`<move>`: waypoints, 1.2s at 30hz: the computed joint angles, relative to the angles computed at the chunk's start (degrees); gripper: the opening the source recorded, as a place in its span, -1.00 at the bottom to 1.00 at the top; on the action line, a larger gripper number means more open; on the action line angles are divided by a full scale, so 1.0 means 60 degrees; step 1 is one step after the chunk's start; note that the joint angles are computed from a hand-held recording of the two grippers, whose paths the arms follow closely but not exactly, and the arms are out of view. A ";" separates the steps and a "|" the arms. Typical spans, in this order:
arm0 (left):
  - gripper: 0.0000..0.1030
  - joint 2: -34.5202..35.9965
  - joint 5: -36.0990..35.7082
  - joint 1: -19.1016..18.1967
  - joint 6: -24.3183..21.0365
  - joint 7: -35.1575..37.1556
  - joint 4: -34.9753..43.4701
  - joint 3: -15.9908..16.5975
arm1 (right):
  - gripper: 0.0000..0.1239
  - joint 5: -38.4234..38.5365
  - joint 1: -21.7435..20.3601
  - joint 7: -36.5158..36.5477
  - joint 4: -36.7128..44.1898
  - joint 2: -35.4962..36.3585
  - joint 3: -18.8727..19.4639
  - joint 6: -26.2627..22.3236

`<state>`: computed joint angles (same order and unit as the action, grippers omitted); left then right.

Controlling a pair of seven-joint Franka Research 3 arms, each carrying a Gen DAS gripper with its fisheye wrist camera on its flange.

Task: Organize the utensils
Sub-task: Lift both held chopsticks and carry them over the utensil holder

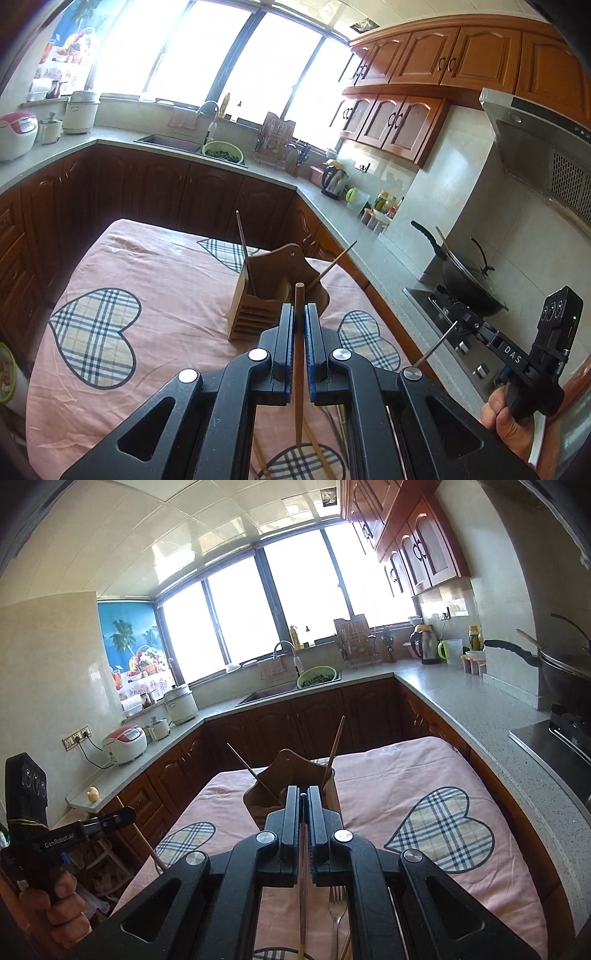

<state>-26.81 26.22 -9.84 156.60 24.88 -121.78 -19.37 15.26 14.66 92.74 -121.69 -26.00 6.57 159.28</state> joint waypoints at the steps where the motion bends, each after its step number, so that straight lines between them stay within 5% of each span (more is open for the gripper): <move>1: -0.93 0.0005 0.0126 0.0124 0.0061 -0.0082 0.0044 -0.0050 | -0.94 0.0001 -0.0001 0.0003 0.0111 0.0109 0.0001 0.0072; 16: -0.93 0.0668 0.2717 0.2136 0.1499 -0.2134 0.0724 -0.0832 | -0.94 0.0132 0.0144 -0.0203 0.1984 0.1894 -0.0091 0.1662; 27: -0.93 0.2062 0.6749 0.3646 0.1569 -0.5828 0.1989 -0.1692 | -0.94 0.0062 0.0114 0.0179 0.3625 0.3727 -0.0244 0.2527; 36: -0.93 0.4104 0.9299 0.3099 0.0533 -0.8565 0.3104 -0.1605 | -0.94 0.0285 0.0194 0.0566 0.3859 0.4729 -0.0417 0.2831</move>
<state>-2.19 82.01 8.75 159.79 -26.51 -103.15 -28.99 16.97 15.83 96.14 -98.53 2.37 4.07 176.26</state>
